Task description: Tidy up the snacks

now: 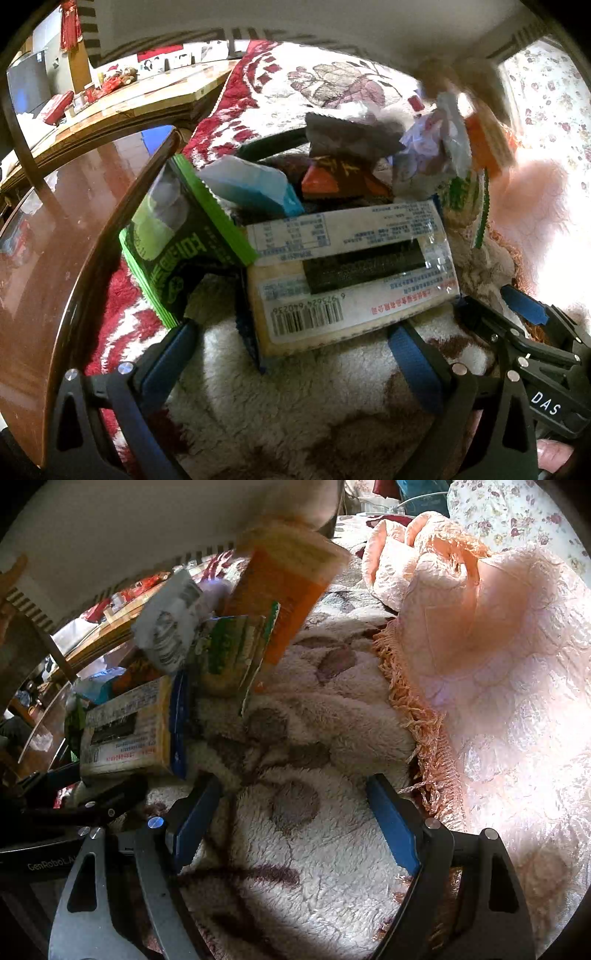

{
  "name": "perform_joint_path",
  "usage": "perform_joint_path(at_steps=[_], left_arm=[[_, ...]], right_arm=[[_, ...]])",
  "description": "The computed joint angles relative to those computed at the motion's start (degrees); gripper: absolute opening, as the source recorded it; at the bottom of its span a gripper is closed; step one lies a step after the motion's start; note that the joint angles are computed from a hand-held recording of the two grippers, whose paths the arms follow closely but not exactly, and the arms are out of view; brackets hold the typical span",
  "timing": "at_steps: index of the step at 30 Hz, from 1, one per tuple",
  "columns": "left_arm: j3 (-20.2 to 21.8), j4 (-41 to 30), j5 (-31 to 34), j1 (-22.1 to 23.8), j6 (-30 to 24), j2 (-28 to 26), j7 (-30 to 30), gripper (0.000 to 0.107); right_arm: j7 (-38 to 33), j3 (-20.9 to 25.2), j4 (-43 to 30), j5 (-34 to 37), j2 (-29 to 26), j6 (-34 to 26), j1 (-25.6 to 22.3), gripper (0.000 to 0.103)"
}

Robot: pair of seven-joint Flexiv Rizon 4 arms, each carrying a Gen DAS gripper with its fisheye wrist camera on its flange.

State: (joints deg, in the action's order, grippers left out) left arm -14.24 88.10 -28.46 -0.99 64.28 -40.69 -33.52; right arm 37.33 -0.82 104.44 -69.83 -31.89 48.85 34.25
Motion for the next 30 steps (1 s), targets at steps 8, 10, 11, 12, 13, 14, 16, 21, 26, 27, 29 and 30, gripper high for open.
perform_joint_path(at_steps=[8,10,11,12,13,14,16,21,26,27,29,30], left_arm=[[-0.1,0.0,0.1,0.0,0.0,0.0,0.0,0.103],[-0.1,0.0,0.1,0.1,0.0,0.0,0.0,0.103],[-0.1,0.0,0.1,0.1,0.0,0.0,0.0,0.103],[-0.1,0.0,0.1,0.1,0.0,0.0,0.0,0.103],[-0.1,0.0,0.1,0.1,0.0,0.0,0.0,0.103],[-0.1,0.0,0.1,0.1,0.0,0.0,0.0,0.103],[-0.1,0.0,0.1,0.1,0.0,0.0,0.0,0.103],[-0.1,0.0,0.1,0.1,0.0,0.0,0.0,0.103],[-0.1,0.0,0.1,0.1,0.0,0.0,0.0,0.103],[-0.1,0.0,0.1,0.1,0.0,0.0,0.0,0.103],[-0.1,0.0,0.0,0.1,0.0,0.0,0.0,0.103],[-0.1,0.0,0.1,0.1,0.0,0.0,0.0,0.103]], right_arm=[[0.1,0.0,0.1,-0.1,0.1,0.0,0.0,0.083],[0.0,0.0,0.1,-0.1,0.1,0.0,0.0,0.083],[0.0,0.0,0.1,-0.1,0.1,0.0,0.0,0.083],[0.0,0.0,0.1,-0.1,0.1,0.0,0.0,0.083],[0.1,0.0,0.1,-0.1,0.0,0.0,0.0,0.083],[0.1,0.0,0.1,-0.1,0.0,0.0,-0.1,0.083],[0.0,0.0,0.1,-0.1,0.0,0.0,0.0,0.083],[0.0,0.0,0.1,-0.1,0.0,0.0,0.0,0.083],[0.4,0.0,0.2,-0.4,0.1,0.3,-0.1,0.083],[0.7,-0.1,0.2,-0.6,0.1,0.4,-0.1,0.083],[1.4,-0.2,0.6,-1.4,0.2,1.0,-0.2,0.083],[1.9,-0.3,0.7,-1.8,0.2,1.3,-0.3,0.084]])
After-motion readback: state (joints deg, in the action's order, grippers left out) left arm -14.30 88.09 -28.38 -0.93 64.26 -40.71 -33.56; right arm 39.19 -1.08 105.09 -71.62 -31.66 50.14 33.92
